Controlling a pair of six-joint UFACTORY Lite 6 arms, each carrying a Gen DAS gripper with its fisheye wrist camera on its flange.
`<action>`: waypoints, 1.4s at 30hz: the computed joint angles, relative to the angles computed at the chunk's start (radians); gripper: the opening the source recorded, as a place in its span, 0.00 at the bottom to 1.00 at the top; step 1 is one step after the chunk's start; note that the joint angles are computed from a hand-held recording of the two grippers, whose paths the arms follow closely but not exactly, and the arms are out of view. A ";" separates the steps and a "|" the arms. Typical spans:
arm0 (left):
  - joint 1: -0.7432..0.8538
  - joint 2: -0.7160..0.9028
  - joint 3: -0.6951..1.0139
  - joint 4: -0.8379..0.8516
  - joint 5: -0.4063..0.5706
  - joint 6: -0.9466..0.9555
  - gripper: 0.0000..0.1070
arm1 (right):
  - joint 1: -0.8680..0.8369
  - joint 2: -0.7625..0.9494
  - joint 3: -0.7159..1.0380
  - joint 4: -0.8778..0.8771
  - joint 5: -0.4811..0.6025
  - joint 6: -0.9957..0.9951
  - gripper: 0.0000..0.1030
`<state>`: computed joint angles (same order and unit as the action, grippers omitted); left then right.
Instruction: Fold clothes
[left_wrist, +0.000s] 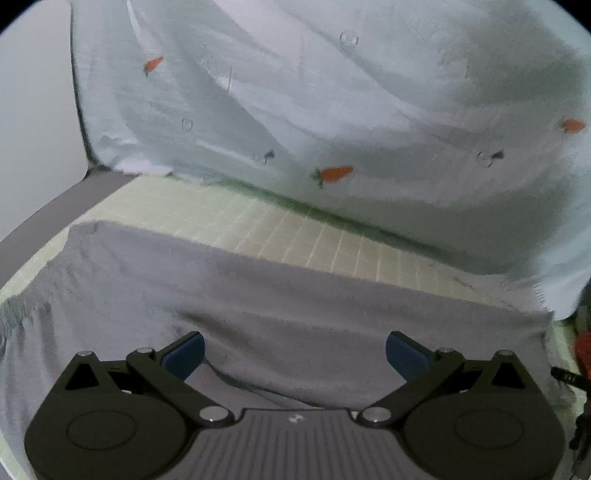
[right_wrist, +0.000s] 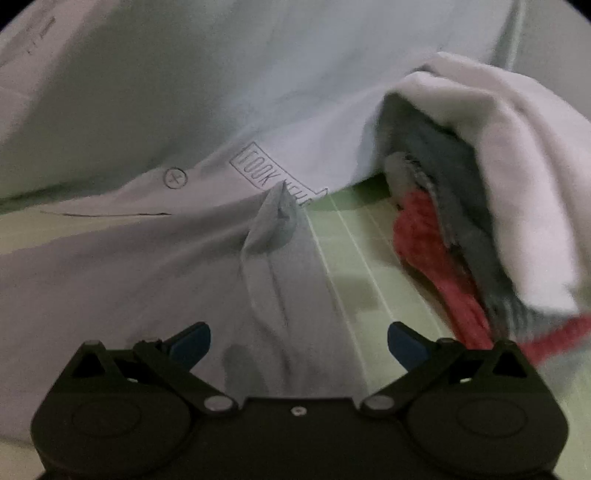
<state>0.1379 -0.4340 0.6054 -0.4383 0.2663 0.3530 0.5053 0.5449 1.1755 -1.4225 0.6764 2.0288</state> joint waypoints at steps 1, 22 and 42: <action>-0.034 0.023 0.010 0.083 -0.008 -0.105 0.96 | -0.025 0.023 0.018 -0.025 -0.021 -0.002 1.00; -0.265 0.061 0.066 0.586 0.018 -0.629 0.96 | -0.045 -0.158 -0.205 -0.164 -0.064 0.373 1.00; -0.236 0.240 0.159 0.822 -0.022 -0.869 0.96 | -0.246 0.173 0.191 -0.376 -0.196 0.497 0.78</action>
<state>-0.0980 -0.1935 0.7645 0.3838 0.2438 -0.5158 0.2593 0.7183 1.3668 -1.7982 0.4803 2.5258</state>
